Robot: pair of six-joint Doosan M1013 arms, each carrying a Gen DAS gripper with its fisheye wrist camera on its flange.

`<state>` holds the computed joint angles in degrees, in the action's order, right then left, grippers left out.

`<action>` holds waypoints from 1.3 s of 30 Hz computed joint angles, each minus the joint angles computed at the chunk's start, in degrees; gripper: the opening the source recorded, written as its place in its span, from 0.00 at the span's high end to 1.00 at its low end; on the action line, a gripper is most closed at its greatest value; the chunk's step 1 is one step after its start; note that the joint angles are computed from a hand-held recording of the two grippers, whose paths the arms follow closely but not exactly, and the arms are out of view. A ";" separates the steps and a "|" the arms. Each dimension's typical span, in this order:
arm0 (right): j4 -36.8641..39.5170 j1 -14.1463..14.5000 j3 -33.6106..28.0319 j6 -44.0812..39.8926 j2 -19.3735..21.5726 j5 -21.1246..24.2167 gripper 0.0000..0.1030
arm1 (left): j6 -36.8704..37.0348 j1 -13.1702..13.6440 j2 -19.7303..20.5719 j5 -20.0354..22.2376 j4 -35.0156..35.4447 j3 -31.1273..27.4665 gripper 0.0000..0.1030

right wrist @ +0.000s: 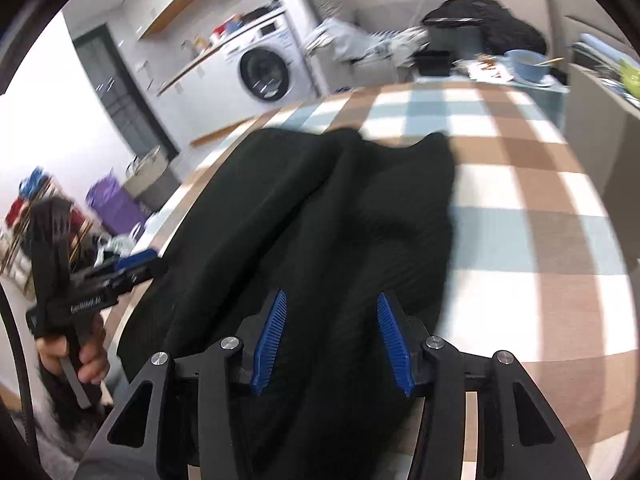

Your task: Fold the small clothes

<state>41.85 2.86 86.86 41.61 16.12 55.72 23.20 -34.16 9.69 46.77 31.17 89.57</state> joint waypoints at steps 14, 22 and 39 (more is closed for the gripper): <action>-4.64 2.10 -1.45 1.48 2.08 -1.78 0.47 | -0.78 1.00 -0.48 -0.44 -2.26 1.36 0.41; -4.24 1.61 -1.58 1.36 2.23 -2.99 0.47 | 0.33 1.31 -0.27 -0.74 -3.31 1.06 0.41; -0.76 0.51 -0.43 0.21 0.54 -5.52 0.47 | 0.95 0.80 0.15 -1.27 -2.80 0.33 0.41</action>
